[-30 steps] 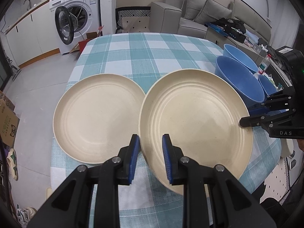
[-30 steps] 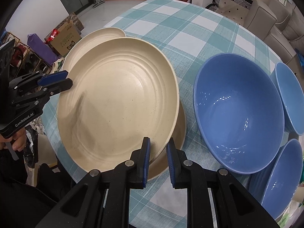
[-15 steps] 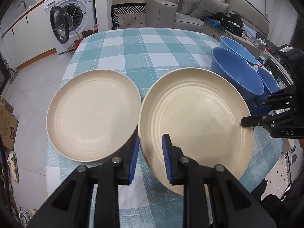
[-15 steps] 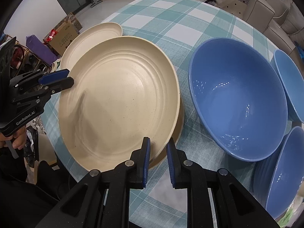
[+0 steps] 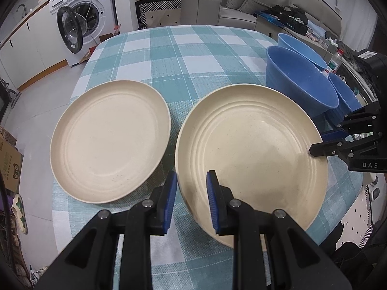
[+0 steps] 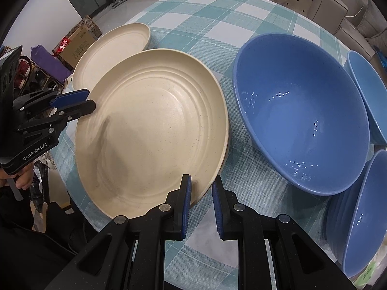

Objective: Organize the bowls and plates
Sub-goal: 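Lower the held cream plate with the left tool while the right tool lowers its plate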

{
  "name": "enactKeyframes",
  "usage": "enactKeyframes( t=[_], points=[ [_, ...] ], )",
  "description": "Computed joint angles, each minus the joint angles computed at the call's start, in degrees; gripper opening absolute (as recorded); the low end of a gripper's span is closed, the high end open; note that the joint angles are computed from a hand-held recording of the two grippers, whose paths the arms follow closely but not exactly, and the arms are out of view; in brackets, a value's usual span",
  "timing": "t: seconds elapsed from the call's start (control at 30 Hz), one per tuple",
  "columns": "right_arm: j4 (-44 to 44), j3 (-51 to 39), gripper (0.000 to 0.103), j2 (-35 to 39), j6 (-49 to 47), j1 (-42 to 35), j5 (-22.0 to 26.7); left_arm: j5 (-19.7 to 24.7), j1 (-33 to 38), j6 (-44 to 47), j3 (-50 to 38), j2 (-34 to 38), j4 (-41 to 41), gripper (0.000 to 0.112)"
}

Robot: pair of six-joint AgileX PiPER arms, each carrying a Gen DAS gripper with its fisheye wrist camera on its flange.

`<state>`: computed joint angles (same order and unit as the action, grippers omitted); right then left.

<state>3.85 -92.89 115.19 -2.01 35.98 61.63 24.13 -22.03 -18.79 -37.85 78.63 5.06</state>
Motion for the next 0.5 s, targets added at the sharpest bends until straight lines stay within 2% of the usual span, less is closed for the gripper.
enactKeyframes(
  t=[0.5],
  points=[
    [-1.5, -2.8, 0.018, 3.9, 1.2, 0.7, 0.4, 0.8, -0.7, 0.1, -1.0, 2.1, 0.4, 0.023]
  ],
)
